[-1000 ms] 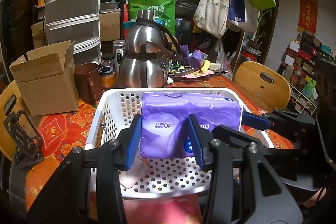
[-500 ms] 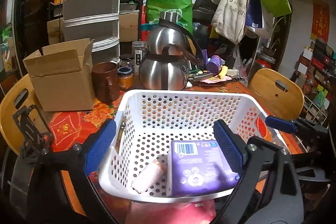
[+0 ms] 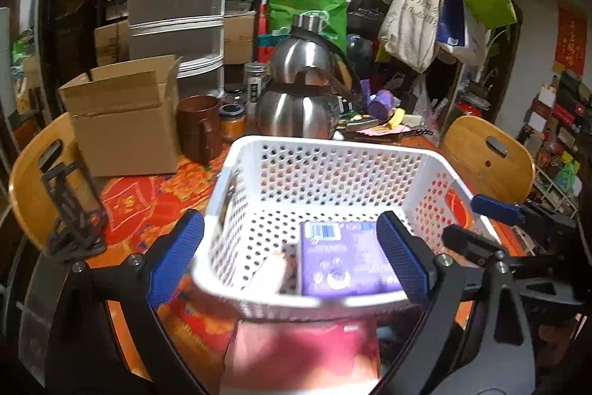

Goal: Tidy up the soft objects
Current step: 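Reach both grippers to the plush toy and grasp it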

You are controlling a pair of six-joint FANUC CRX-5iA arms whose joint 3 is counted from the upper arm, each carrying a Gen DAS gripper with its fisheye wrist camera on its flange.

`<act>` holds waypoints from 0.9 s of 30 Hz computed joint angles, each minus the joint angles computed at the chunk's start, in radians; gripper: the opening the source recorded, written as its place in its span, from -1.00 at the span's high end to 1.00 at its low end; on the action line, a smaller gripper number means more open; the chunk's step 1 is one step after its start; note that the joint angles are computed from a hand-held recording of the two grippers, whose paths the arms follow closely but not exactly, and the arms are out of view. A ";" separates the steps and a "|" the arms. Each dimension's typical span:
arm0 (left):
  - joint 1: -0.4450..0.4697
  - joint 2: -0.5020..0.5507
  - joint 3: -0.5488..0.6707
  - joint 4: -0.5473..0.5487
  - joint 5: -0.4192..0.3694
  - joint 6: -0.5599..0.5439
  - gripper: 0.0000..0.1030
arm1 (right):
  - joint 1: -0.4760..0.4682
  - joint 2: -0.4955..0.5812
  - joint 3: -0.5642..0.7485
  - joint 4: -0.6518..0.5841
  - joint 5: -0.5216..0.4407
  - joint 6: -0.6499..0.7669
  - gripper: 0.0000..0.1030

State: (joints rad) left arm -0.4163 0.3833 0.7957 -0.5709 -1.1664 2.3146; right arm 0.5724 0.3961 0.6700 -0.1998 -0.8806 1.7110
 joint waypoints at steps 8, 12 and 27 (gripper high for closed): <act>-0.101 -0.111 -0.125 -0.071 -0.038 0.086 -0.81 | -0.013 -0.154 -0.194 -0.057 0.039 0.040 -0.35; -0.157 -0.178 -0.228 -0.079 -0.021 0.154 -0.82 | -0.007 -0.250 -0.333 -0.012 0.104 0.029 -0.47; -0.372 -0.219 -0.446 -0.189 0.058 0.509 -0.82 | -0.022 -0.557 -0.814 0.081 0.269 -0.156 -0.48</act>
State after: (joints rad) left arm -0.7882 0.1642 0.3501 -0.7595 -1.1086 2.8231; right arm 0.5500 -0.1610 -0.1443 -0.1185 -0.6121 1.5549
